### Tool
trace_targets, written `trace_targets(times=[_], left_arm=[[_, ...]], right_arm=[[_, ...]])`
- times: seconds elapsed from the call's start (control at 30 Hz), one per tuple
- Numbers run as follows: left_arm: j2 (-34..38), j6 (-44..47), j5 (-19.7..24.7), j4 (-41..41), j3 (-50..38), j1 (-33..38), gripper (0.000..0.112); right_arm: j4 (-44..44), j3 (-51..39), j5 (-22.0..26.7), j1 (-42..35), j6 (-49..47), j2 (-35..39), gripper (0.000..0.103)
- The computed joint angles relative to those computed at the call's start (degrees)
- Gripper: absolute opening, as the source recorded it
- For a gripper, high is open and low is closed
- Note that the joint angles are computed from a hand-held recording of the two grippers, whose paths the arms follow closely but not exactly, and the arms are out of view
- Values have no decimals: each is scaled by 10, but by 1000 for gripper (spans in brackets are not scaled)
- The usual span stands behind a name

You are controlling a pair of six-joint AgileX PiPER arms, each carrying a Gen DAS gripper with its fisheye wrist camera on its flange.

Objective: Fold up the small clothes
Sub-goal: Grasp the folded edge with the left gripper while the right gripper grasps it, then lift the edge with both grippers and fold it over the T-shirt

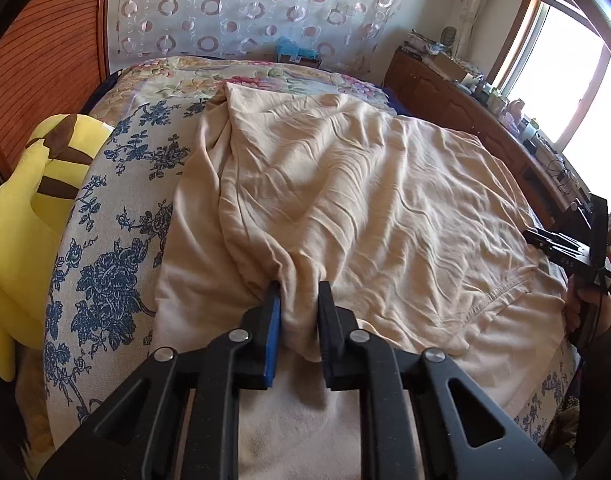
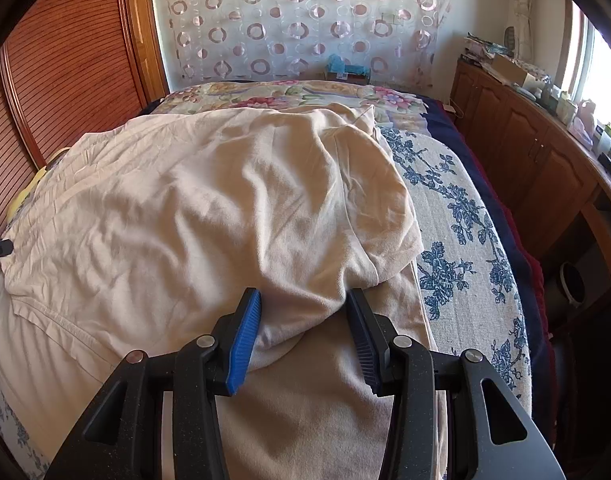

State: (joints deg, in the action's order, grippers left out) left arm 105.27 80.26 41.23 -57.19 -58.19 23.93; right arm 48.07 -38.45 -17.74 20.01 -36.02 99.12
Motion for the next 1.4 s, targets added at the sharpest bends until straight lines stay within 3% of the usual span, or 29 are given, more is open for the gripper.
trace_targets(times=[0.1, 0.17, 0.2, 0.23, 0.27, 0.33, 0.5, 0.67, 0.87, 1.23, 1.4], left_arm=[[0, -1, -7, 4, 0, -1, 18], [0, 1, -9, 1, -1, -2, 18], [-3, 16, -8, -11, 4, 0, 17], [-9, 42, -8, -32, 13, 4, 8], [-21, 83, -4, -63, 29, 10, 9], [-47, 115, 5, -87, 48, 19, 8], [-83, 112, 33, -98, 50, 35, 7], [-114, 109, 83, -100, 48, 63, 7], [-97, 93, 38, -62, 36, 44, 7], [-77, 54, 18, -27, -2, 14, 9], [-66, 22, 24, -9, -43, 3, 6]], right_arm=[[-109, 17, 6, -19, 109, -12, 45], [-145, 20, 10, -22, 140, -13, 25], [-130, 18, 11, -18, 122, -10, 22], [-114, 17, 9, -13, 102, -10, 10], [-89, 20, 0, -5, 73, -12, 5], [-64, 29, -24, 13, 43, -19, 4], [-93, 58, -57, 28, 73, -53, 3], [-133, 100, -60, 22, 105, -128, 3], [-129, 110, -60, 20, 87, -137, 3], [-26, 72, -42, 35, -5, -138, 3], [-37, 47, -24, 17, 4, -135, 3]])
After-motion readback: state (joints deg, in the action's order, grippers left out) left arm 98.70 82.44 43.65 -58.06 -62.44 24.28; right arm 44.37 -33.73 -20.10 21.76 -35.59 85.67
